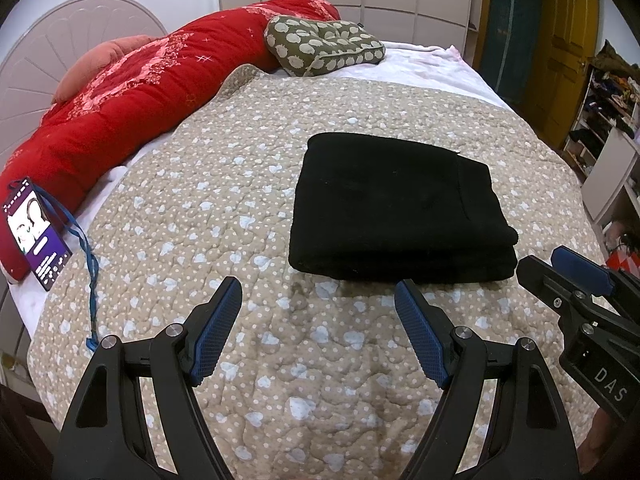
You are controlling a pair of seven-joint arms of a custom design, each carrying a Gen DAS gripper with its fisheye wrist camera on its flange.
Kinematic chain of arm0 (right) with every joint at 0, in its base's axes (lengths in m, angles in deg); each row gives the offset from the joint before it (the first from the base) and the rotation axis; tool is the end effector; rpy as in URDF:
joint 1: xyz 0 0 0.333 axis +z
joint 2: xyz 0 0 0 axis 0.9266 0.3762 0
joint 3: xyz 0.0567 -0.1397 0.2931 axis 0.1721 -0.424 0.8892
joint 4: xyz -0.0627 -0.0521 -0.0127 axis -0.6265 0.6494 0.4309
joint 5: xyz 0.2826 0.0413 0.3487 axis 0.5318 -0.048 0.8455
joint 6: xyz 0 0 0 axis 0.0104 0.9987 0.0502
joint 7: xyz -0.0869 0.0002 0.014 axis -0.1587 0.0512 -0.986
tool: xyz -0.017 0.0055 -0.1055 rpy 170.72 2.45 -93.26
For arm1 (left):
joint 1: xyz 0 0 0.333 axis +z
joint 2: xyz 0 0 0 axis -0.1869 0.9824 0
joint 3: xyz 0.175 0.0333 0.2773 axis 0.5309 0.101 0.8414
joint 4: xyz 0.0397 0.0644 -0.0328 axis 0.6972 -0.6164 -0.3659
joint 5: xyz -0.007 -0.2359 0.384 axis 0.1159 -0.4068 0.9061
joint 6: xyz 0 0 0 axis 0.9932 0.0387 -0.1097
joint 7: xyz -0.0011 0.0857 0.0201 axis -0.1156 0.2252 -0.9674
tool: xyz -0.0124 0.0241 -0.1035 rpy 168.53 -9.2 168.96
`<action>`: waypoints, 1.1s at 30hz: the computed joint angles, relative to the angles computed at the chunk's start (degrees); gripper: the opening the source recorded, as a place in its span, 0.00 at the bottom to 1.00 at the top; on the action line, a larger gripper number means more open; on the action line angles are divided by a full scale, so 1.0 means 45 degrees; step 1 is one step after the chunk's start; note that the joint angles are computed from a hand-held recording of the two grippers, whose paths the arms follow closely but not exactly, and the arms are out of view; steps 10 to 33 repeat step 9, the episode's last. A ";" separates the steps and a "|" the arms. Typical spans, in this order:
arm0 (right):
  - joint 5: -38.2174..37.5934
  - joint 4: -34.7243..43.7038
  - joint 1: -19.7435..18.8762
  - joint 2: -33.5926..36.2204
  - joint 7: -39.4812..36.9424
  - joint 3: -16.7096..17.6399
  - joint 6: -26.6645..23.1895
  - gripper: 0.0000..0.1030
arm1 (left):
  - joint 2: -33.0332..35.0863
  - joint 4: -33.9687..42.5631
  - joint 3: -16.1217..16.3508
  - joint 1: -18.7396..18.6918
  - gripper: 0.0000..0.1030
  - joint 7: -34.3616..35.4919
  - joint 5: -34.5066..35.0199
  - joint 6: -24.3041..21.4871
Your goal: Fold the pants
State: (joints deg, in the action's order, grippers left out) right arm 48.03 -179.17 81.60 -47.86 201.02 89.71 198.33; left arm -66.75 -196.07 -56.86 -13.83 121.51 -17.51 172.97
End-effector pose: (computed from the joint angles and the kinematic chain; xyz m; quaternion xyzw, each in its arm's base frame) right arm 0.4178 0.2758 0.4421 -0.7114 0.5822 -0.1681 0.3561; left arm 0.4084 -0.1475 0.4319 -0.6815 0.6357 -0.2360 0.2754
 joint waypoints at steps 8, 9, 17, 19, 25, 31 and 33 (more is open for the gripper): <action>0.0118 -0.0178 0.0121 -0.0124 -0.0080 -0.0105 0.0085 0.46 | -0.0368 -0.0291 -0.0279 0.0226 0.78 -0.0235 0.0281 0.0562; 0.0107 -0.0233 0.0053 -0.0168 -0.0067 -0.0072 0.0110 0.46 | -0.0380 -0.0294 -0.0300 0.0243 0.78 -0.0231 0.0318 0.0553; 0.0107 -0.0233 0.0053 -0.0168 -0.0067 -0.0072 0.0110 0.46 | -0.0380 -0.0294 -0.0300 0.0243 0.78 -0.0231 0.0318 0.0553; 0.0107 -0.0233 0.0053 -0.0168 -0.0067 -0.0072 0.0110 0.46 | -0.0380 -0.0294 -0.0300 0.0243 0.78 -0.0231 0.0318 0.0553; 0.0107 -0.0233 0.0053 -0.0168 -0.0067 -0.0072 0.0110 0.46 | -0.0380 -0.0294 -0.0300 0.0243 0.78 -0.0231 0.0318 0.0553; 0.0107 -0.0233 0.0053 -0.0168 -0.0067 -0.0072 0.0110 0.46 | -0.0380 -0.0294 -0.0300 0.0243 0.78 -0.0231 0.0318 0.0553; 0.0107 -0.0233 0.0053 -0.0168 -0.0067 -0.0072 0.0110 0.46 | -0.0380 -0.0294 -0.0300 0.0243 0.78 -0.0231 0.0318 0.0553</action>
